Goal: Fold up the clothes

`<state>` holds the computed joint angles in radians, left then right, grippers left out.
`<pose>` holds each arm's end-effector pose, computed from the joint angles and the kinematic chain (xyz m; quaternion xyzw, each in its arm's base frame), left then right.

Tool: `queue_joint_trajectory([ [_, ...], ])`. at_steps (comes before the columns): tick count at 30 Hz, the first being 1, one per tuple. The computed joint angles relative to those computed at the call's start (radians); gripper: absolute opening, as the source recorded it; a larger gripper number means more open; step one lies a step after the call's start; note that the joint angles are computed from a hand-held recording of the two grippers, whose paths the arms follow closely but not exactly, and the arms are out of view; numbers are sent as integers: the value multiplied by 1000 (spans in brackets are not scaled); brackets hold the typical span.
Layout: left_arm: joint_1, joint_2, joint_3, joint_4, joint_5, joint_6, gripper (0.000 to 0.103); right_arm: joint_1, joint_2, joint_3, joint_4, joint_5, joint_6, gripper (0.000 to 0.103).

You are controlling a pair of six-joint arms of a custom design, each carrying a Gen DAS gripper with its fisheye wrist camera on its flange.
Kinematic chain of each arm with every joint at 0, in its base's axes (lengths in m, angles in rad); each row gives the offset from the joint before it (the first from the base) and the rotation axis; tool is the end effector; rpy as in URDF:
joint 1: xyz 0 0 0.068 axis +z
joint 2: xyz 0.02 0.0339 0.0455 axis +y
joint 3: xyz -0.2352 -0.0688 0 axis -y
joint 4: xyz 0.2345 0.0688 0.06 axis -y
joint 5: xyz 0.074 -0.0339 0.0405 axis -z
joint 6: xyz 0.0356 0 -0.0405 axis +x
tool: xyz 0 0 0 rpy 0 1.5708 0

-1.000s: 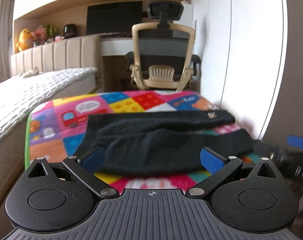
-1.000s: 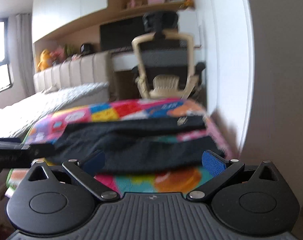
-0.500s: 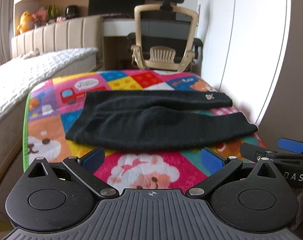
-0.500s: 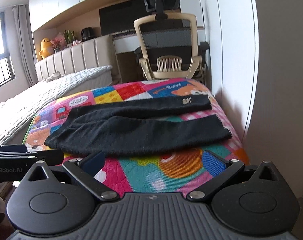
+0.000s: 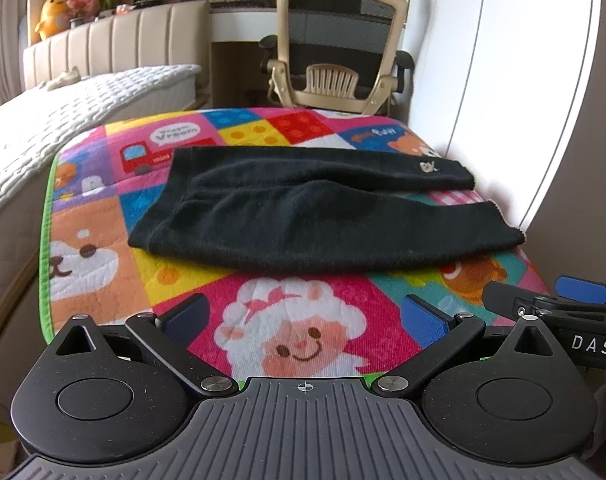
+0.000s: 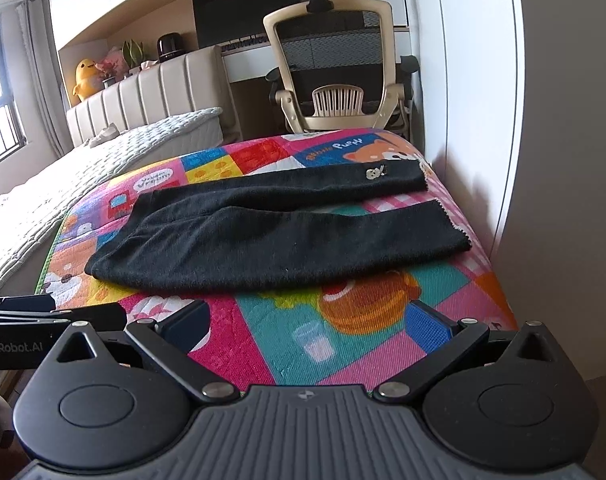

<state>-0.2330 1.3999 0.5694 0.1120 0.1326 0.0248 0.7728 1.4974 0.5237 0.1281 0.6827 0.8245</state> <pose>0.2565 -0.0657 0.1407 0.1439 0.8975 -0.1029 0.4040 0.1958 0.1596 0.1118 0.1415 0.8777 0.0211 0.4574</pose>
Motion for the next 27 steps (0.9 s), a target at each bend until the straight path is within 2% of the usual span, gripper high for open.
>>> queue_joint_trajectory([
  [27,-7,35,19,-4,-7,0,103,-20,-21,-2,-15,-27,-38,103],
])
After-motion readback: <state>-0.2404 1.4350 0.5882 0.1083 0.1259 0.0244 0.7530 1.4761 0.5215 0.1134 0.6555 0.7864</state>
